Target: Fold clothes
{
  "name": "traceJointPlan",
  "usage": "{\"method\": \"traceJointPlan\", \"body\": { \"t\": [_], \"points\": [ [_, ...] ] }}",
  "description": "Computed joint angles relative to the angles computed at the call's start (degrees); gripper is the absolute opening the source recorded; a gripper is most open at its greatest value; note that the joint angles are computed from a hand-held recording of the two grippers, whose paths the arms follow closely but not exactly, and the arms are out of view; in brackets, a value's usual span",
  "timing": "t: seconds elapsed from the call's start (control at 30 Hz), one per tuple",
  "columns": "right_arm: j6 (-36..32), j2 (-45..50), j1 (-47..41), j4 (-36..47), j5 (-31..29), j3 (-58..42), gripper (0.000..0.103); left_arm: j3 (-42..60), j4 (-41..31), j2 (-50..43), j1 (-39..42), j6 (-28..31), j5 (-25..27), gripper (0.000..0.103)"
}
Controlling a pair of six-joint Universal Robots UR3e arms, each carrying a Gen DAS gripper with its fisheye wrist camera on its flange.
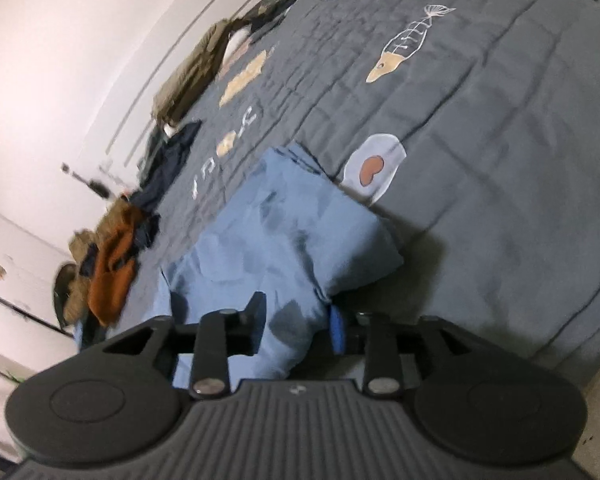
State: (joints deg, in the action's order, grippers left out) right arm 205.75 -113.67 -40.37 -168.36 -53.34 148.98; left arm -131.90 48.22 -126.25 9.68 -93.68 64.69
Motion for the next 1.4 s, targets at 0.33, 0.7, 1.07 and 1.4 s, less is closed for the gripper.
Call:
{"method": "traceJointPlan", "body": {
  "t": [0.33, 0.7, 1.07, 1.4],
  "points": [
    [-11.97, -8.95, 0.96, 15.79, -1.42, -6.73, 0.042, 0.39, -19.25, 13.02, 2.20, -12.98, -0.02, 0.040],
    [-18.41, -10.74, 4.58, 23.26, -3.15, -13.14, 0.047, 7.29, -51.76, 30.11, 11.29, -43.55, -9.17, 0.058],
    [-22.01, -8.17, 5.96, 23.75, 3.99, -15.13, 0.049, 15.00, -70.94, 27.92, 21.12, -76.19, -25.05, 0.061],
    [-10.78, 4.29, 4.83, 17.04, -2.39, -11.82, 0.049, 16.99, -75.60, 23.91, 22.03, -80.42, -27.39, 0.061]
  ]
}}
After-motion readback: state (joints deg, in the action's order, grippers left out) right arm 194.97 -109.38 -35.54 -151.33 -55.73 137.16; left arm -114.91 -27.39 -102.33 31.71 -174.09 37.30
